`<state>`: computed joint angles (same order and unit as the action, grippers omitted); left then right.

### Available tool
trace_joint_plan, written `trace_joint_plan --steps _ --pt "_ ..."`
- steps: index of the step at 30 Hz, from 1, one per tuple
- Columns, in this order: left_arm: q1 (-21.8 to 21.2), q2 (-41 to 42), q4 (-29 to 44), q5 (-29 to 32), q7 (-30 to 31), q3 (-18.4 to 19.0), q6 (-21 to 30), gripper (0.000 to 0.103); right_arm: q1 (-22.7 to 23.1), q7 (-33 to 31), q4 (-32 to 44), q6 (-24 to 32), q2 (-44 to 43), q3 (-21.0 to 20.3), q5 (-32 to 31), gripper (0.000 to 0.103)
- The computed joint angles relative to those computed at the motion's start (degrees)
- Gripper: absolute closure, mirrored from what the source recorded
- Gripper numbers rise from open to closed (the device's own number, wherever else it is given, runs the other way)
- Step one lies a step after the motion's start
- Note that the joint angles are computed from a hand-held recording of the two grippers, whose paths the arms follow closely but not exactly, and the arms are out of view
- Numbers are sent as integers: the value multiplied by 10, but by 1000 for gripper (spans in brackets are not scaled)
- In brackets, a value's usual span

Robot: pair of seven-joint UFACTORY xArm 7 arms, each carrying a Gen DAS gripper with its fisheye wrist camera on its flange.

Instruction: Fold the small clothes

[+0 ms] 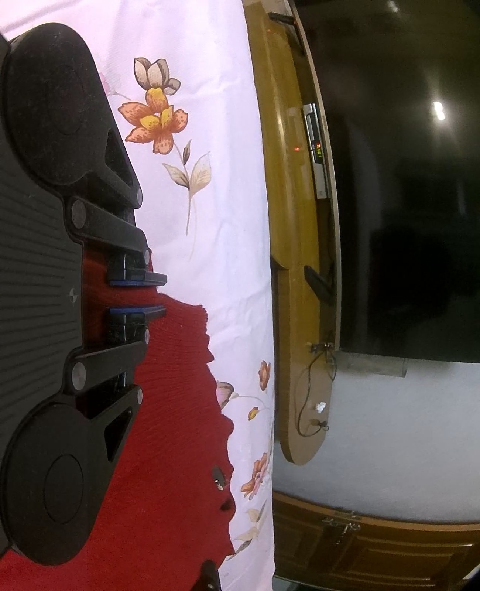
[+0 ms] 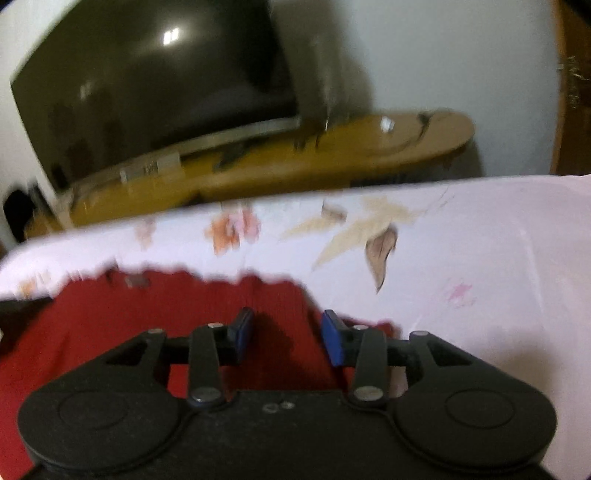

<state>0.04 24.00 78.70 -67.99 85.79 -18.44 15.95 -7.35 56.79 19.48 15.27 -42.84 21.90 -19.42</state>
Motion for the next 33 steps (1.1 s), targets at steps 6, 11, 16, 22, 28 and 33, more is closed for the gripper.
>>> trace_joint_plan --steps 6,11,16,22,28,33 --pt "29 -15 -12 -140 146 -37 -21 93 -102 63 6 -11 -55 142 -89 95" --pt "-33 -7 -5 -41 44 27 -23 93 -136 86 17 28 -49 170 -110 97" --pt "-21 -3 -6 -11 25 9 -37 92 -143 106 39 56 3 162 -143 95" --pt "28 -36 -10 -100 10 19 30 21 -75 157 -4 53 -78 100 -142 66" --pt "23 -111 -54 -112 73 20 153 26 -17 93 15 -12 -65 64 -113 64" --pt "-60 -106 -77 -42 78 30 121 26 -66 53 141 -61 128 132 -106 64"
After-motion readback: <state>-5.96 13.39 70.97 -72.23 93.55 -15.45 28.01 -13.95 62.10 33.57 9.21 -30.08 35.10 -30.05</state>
